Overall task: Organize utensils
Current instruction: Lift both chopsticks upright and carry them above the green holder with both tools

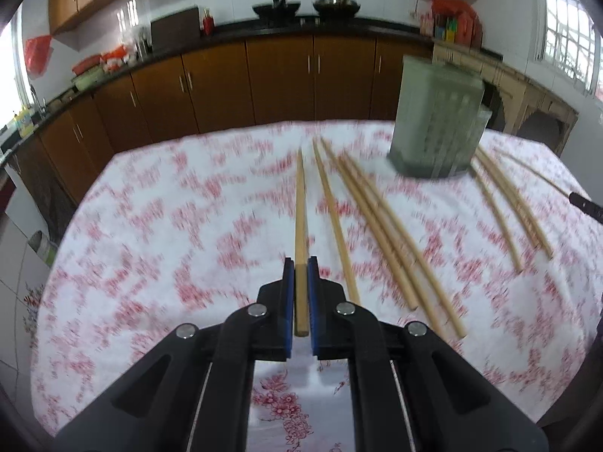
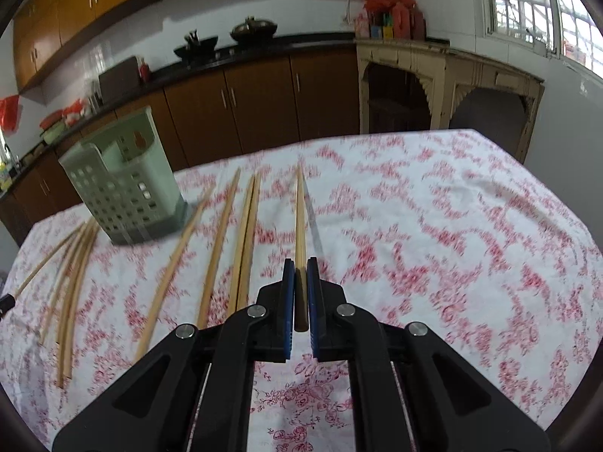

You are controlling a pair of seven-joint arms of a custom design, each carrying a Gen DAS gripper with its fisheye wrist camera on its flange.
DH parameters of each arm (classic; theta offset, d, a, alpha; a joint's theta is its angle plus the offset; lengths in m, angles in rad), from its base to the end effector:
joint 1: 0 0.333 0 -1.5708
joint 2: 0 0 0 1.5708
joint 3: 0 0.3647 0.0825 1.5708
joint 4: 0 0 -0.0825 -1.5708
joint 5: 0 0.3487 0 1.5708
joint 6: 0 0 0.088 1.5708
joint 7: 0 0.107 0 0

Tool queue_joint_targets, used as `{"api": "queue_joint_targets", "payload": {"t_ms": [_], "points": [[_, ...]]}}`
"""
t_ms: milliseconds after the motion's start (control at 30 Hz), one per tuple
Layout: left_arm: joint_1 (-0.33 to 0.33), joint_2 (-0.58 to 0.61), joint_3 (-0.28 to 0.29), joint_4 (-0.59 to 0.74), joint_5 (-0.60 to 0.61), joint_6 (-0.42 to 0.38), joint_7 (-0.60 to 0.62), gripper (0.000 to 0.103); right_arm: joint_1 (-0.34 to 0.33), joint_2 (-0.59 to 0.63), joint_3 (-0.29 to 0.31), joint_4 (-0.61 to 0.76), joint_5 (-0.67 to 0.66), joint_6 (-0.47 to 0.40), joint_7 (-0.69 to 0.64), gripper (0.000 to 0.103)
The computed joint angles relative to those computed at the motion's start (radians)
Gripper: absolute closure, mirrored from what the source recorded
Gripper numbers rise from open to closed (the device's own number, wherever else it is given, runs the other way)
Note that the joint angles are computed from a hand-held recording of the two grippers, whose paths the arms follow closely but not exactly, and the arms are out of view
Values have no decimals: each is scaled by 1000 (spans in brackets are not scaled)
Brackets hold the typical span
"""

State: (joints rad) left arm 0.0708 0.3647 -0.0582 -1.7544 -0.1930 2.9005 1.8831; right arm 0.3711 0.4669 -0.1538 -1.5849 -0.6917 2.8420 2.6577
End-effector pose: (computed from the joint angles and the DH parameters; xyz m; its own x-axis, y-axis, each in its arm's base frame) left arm 0.6845 0.0266 0.5181 -0.1038 -0.9940 -0.0354 -0.6987 0.0982 -0.7087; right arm 0.6866 0.2104 0.5105 -0.1736 -0.9758 -0.1330 -0.6033 0.2122 -0.7688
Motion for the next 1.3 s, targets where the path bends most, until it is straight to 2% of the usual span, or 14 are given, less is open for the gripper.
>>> {"api": "queue_joint_targets", "payload": {"t_ms": [267,500,633,767,900,1067,1200,1300], "points": [[45,-29,-73,18,-101,101,71,95,81,-39,-133,-9,-251,82,241,96],[94,-32,-155,56,-222,174,152,95,84,-49,-164,53,-469,100,451,96],[90,-28,-156,84,-257,182,153,95,60,-49,-138,83,-529,84,505,96],[74,-16,-133,113,-253,176,135,95,18,-34,-89,120,-517,76,490,96],[37,-4,-86,145,-213,172,92,95,8,-16,-74,160,-491,63,457,96],[13,10,-46,191,-158,168,35,95,-4,9,-48,234,-394,26,329,96],[27,16,-63,269,-145,141,24,95,-19,21,-30,305,-290,20,214,96],[54,19,-113,342,-165,108,55,95,-23,25,-30,356,-222,44,154,96]]}}
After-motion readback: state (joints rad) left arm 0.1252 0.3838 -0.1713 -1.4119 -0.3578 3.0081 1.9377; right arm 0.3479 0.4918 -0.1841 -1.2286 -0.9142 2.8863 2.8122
